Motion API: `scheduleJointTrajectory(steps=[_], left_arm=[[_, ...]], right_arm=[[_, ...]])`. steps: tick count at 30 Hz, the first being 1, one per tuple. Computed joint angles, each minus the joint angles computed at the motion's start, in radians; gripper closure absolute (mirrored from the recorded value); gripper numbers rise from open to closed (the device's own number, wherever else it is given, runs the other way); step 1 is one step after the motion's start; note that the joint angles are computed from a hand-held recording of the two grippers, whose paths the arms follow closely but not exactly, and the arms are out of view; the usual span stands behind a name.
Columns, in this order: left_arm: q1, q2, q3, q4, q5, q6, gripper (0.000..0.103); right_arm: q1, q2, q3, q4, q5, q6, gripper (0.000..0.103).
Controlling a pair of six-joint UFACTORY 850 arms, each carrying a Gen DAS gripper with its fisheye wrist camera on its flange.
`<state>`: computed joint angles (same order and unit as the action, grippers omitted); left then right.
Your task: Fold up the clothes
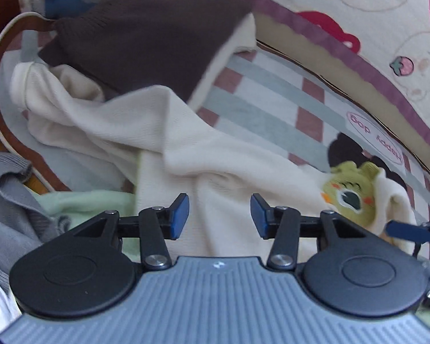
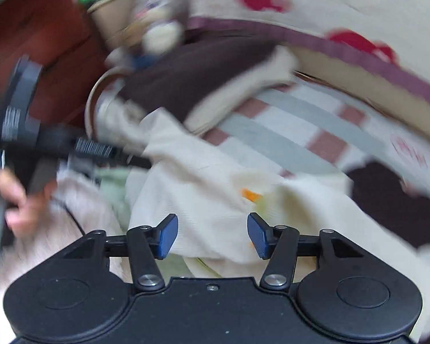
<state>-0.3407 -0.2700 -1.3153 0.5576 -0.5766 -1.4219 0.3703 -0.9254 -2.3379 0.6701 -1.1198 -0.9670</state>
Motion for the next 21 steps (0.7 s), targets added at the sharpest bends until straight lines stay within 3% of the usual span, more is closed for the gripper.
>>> scheduleJointTrajectory(steps=[2, 4, 7, 9, 10, 12, 17, 19, 21], left_arm=[[0.010, 0.003, 0.008, 0.018, -0.010, -0.047, 0.056], [0.024, 0.012, 0.024, 0.009, -0.016, -0.095, 0.056], [0.028, 0.045, 0.064, 0.030, -0.008, -0.152, 0.054], [0.025, 0.057, 0.082, 0.048, -0.014, -0.171, 0.053], [0.022, 0.062, 0.092, 0.065, -0.014, -0.188, 0.053], [0.019, 0.071, 0.108, 0.101, 0.006, -0.223, 0.053], [0.010, 0.060, 0.094, 0.183, 0.068, -0.245, 0.052], [0.007, 0.043, 0.071, 0.198, 0.104, -0.232, 0.051], [0.004, 0.016, 0.039, 0.200, 0.137, -0.192, 0.049]], right_arm=[[0.034, -0.032, -0.023, -0.040, -0.027, -0.018, 0.031], [0.082, -0.030, 0.022, -0.151, -0.010, -0.049, 0.031], [0.129, 0.089, 0.275, -0.184, 0.252, -0.256, 0.035], [0.138, 0.106, 0.321, -0.147, 0.347, -0.335, 0.077], [0.131, 0.085, 0.282, -0.115, 0.335, -0.312, 0.093], [0.118, 0.028, 0.162, -0.095, 0.285, -0.218, 0.094], [0.051, -0.033, -0.022, -0.013, 0.338, -0.039, 0.098], [0.025, -0.100, -0.172, -0.031, 0.335, 0.094, 0.098], [0.012, -0.120, -0.224, -0.082, 0.397, 0.155, 0.099]])
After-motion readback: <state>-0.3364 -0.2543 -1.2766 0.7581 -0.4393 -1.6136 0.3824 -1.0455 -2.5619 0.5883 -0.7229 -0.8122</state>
